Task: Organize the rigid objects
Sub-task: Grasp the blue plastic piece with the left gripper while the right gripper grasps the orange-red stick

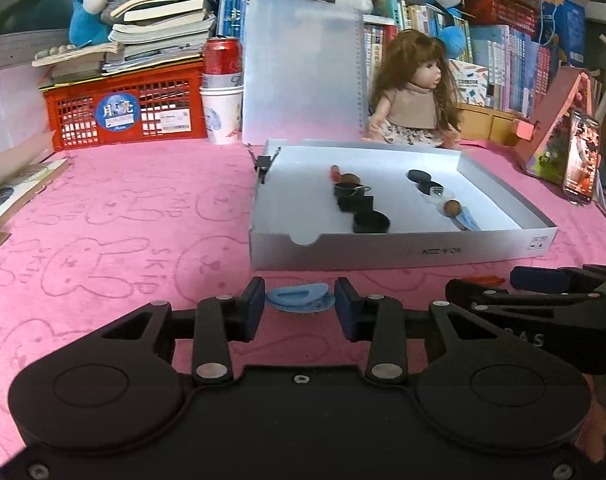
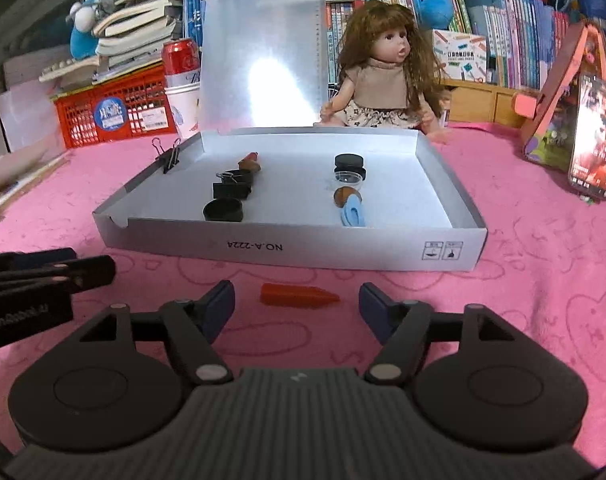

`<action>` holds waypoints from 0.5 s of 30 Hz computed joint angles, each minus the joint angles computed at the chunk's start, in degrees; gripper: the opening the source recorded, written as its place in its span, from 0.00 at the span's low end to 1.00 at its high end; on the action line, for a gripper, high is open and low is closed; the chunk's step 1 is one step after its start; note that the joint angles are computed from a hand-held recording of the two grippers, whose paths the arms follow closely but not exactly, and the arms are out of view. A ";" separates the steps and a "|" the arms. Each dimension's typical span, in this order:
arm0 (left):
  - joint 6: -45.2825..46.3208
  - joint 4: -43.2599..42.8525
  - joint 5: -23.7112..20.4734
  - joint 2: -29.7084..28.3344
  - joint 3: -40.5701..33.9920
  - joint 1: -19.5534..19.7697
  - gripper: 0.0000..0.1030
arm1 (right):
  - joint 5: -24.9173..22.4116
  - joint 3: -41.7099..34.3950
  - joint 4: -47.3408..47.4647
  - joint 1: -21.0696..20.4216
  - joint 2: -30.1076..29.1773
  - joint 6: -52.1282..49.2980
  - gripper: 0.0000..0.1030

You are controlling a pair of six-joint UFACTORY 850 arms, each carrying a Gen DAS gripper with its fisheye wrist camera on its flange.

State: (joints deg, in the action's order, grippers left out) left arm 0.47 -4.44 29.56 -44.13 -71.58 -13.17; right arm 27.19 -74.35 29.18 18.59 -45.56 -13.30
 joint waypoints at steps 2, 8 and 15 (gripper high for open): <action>-0.24 -0.10 -0.35 -0.05 -0.10 0.07 0.35 | 0.20 -0.90 4.28 0.64 -0.61 -3.83 0.77; -0.57 -0.50 -0.67 -0.15 -0.14 -0.13 0.35 | 2.34 -1.50 10.96 2.11 -1.21 -11.56 0.49; -2.46 0.90 -0.21 0.29 0.20 -0.21 0.35 | 2.38 0.71 2.66 1.33 0.33 -4.00 0.48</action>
State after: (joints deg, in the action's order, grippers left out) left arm -1.99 -3.54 29.35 -43.83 -71.38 -13.38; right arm 29.56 -73.64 31.84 19.92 -45.24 -17.30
